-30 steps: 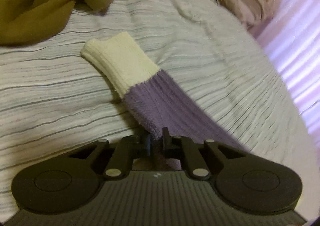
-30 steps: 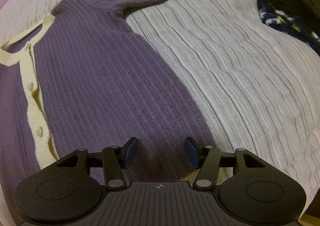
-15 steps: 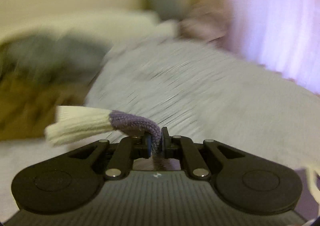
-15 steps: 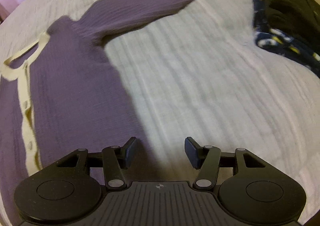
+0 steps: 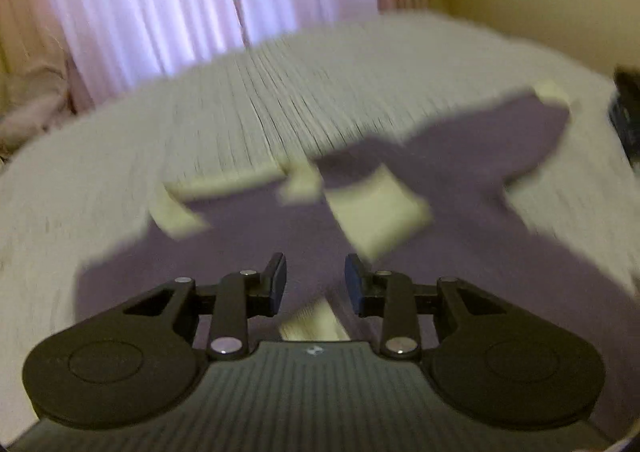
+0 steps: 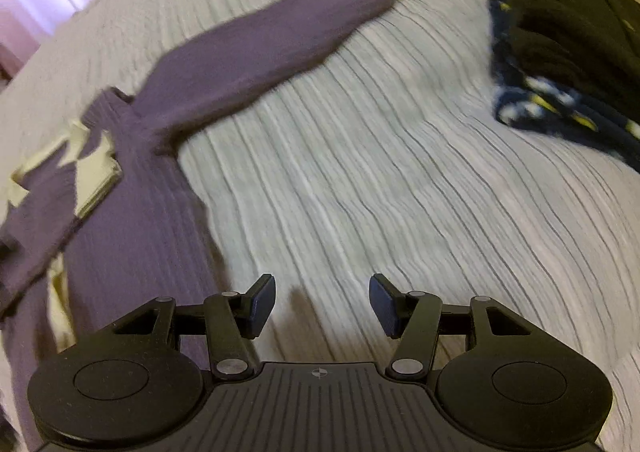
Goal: Fold clothes
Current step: 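Fold the held sleeve across the cardigan body with the left gripper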
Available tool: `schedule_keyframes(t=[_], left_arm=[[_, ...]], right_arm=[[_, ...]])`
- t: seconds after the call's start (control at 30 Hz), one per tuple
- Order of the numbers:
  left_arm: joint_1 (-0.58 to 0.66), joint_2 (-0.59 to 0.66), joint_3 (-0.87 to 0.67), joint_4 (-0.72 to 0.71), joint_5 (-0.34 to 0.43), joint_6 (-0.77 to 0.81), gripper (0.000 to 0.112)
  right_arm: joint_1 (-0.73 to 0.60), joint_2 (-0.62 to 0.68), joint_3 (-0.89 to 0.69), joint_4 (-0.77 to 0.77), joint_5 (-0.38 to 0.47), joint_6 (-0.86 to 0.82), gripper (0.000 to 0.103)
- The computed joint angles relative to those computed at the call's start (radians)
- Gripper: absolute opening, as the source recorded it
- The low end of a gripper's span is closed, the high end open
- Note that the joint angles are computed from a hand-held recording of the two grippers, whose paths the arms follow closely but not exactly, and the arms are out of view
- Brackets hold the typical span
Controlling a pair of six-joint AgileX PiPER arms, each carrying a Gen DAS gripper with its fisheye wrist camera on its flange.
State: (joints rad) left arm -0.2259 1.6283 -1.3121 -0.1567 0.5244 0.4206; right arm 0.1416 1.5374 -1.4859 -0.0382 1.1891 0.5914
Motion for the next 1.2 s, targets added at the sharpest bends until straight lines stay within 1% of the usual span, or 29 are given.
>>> schedule_keyframes(t=[0.1, 0.13, 0.2, 0.23, 0.3, 0.37, 0.47, 0.57, 0.63, 0.67, 0.7, 0.73, 0.77, 0.8, 0.87, 0.93, 0.97, 1.0, 1.03, 1.1, 1.13, 1.2], left_arm=[[0.095, -0.046, 0.058, -0.049, 0.044, 0.018, 0.030], [0.140, -0.036, 0.045, -0.052, 0.060, 0.018, 0.029], [0.211, -0.011, 0.004, -0.012, 0.090, -0.029, 0.029], [0.246, -0.005, -0.001, 0.013, 0.092, -0.054, 0.029], [0.286, 0.040, -0.031, 0.099, 0.062, -0.121, 0.029], [0.315, 0.070, -0.043, 0.170, 0.027, -0.155, 0.031], [0.348, 0.133, -0.073, 0.222, 0.011, -0.141, 0.031], [0.359, 0.196, -0.103, 0.242, -0.019, -0.099, 0.031], [0.365, 0.228, -0.107, 0.263, -0.060, -0.085, 0.026], [0.365, 0.255, -0.123, 0.292, -0.059, -0.099, 0.024], [0.363, 0.289, -0.156, 0.325, -0.019, -0.121, 0.021], [0.369, 0.307, -0.179, 0.319, 0.014, -0.137, 0.021], [0.385, 0.320, -0.200, 0.273, 0.044, -0.123, 0.021], [0.400, 0.327, -0.231, 0.229, 0.086, -0.119, 0.021], [0.418, 0.309, -0.276, 0.175, 0.162, -0.123, 0.020], [0.433, 0.270, -0.278, 0.113, 0.163, -0.106, 0.019], [0.440, 0.250, -0.278, 0.081, 0.160, -0.097, 0.019], [0.447, 0.230, -0.279, 0.049, 0.157, -0.089, 0.019], [0.447, 0.226, -0.290, 0.026, 0.168, -0.093, 0.019], [0.443, 0.228, -0.321, -0.012, 0.201, -0.112, 0.019], [0.441, 0.230, -0.337, -0.031, 0.217, -0.123, 0.019], [0.432, 0.236, -0.367, -0.069, 0.247, -0.148, 0.019]], right_arm=[[-0.011, 0.025, -0.009, 0.086, -0.090, -0.062, 0.056], [-0.016, 0.033, -0.009, 0.139, -0.130, -0.085, 0.056], [-0.024, 0.055, 0.007, 0.289, -0.235, -0.144, 0.056], [-0.020, 0.072, 0.012, 0.356, -0.283, -0.164, 0.056], [-0.003, 0.124, 0.013, 0.487, -0.375, -0.205, 0.056], [0.021, 0.192, -0.010, 0.578, -0.437, -0.228, 0.056], [0.064, 0.306, -0.084, 0.624, -0.492, -0.189, 0.056], [0.090, 0.392, -0.147, 0.605, -0.538, -0.100, 0.055], [0.093, 0.421, -0.147, 0.620, -0.606, -0.093, 0.055], [0.095, 0.435, -0.147, 0.619, -0.633, -0.095, 0.055], [0.098, 0.456, -0.173, 0.578, -0.620, -0.068, 0.047], [0.104, 0.483, -0.224, 0.497, -0.568, -0.021, 0.022], [0.109, 0.515, -0.288, 0.422, -0.497, 0.019, 0.017], [0.111, 0.536, -0.338, 0.380, -0.440, 0.034, 0.017], [0.104, 0.528, -0.374, 0.369, -0.368, 0.008, 0.018], [0.088, 0.478, -0.343, 0.364, -0.349, -0.036, 0.018], [0.075, 0.444, -0.308, 0.371, -0.356, -0.058, 0.018], [0.052, 0.395, -0.241, 0.395, -0.390, -0.080, 0.023], [0.027, 0.348, -0.181, 0.422, -0.420, -0.104, 0.048], [-0.035, 0.264, -0.070, 0.437, -0.490, -0.099, 0.082], [-0.073, 0.237, -0.034, 0.432, -0.519, -0.092, 0.082], [-0.167, 0.214, -0.006, 0.437, -0.536, -0.108, 0.082]])
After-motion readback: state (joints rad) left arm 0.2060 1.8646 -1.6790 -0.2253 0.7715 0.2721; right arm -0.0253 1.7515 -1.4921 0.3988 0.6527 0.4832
